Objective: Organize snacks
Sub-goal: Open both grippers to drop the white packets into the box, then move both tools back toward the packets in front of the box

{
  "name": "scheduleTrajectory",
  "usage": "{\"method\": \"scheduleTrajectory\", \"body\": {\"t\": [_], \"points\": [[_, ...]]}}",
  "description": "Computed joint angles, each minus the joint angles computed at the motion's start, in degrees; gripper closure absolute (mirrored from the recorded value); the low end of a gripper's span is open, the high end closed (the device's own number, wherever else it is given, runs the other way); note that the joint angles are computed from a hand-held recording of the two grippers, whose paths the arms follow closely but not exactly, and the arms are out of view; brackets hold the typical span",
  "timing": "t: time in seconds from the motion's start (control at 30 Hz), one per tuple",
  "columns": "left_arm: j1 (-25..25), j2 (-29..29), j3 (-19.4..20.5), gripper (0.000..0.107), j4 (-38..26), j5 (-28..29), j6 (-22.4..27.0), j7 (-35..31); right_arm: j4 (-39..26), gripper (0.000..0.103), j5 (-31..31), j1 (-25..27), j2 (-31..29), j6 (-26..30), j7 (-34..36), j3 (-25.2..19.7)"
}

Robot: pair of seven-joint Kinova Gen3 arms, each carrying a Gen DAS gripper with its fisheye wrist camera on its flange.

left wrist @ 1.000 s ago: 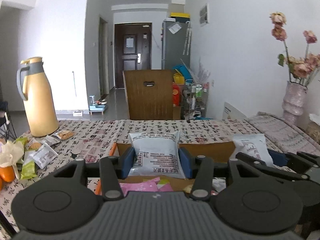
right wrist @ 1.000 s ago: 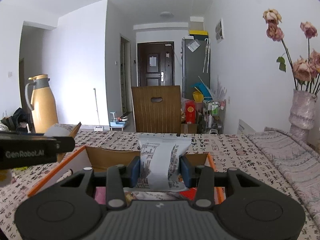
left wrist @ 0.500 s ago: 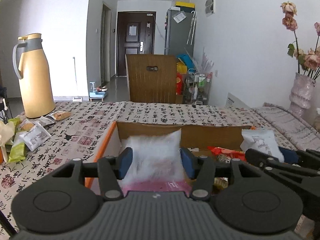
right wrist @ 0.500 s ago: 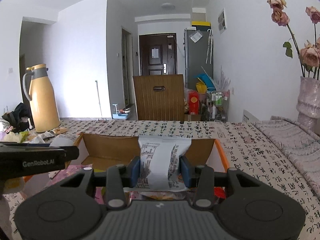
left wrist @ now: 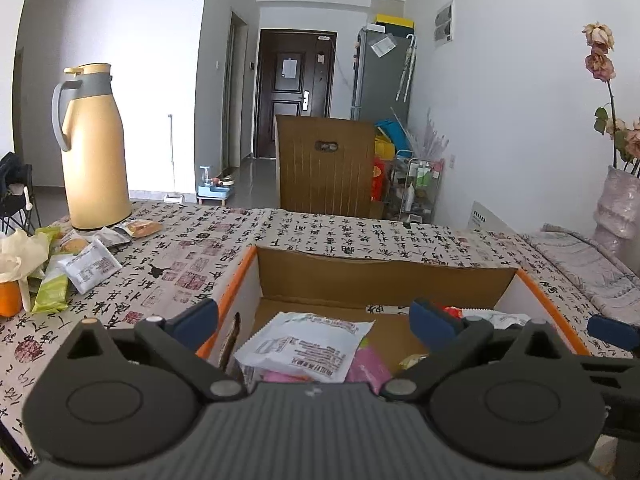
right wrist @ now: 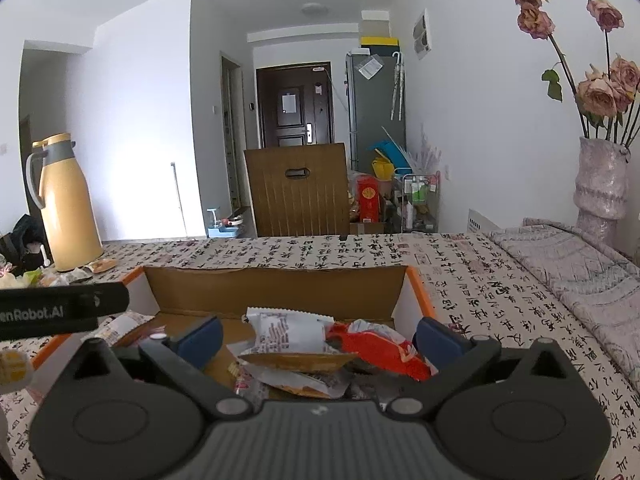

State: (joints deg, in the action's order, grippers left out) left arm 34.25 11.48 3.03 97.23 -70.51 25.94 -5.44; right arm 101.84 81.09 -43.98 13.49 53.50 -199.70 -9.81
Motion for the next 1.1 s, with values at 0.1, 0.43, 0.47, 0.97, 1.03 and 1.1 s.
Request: {"method": "scheduleTrajectory", "body": {"t": [0.1, 0.43, 0.47, 0.97, 1.03, 1.1], "points": [[-0.02, -0.13, 0.07, 0.004, -0.02, 0.09, -0.02, 0.12, -0.09, 0.0, 0.1, -0.18, -0.12, 0.43, 0.08, -0.09], [-0.1, -2.89, 1.43, 0.004, -0.5, 2.94, 2.45, -2.41, -0.7, 0.0, -1.21, -2.09, -2.23, 5.67, 2.52, -1.55], [-0.17, -3.46, 1.82, 0.004, -0.18, 2.65, 2.78, -2.18, -0.63, 0.0, -1.4, -2.37, -2.55, 6.32, 2.81, -1.84], [-6.6, -12.9, 10.73, 0.004, 8.38, 5.92, 4.23, -4.92, 2.85, 0.0, -5.41, -7.25, -6.44, 14.98, 1.0, -7.32], [-7.72, -13.8, 11.63, 0.004, 9.67, 7.55, 3.7, -6.19, 3.69, 0.0, -6.48, -7.69, -6.91, 15.39, 0.36, -7.93], [-8.78, -14.51, 12.4, 0.004, 10.87, 9.41, 3.23, -7.81, 4.51, 0.0, -7.65, -8.12, -7.19, 15.62, -0.36, -8.55]]}}
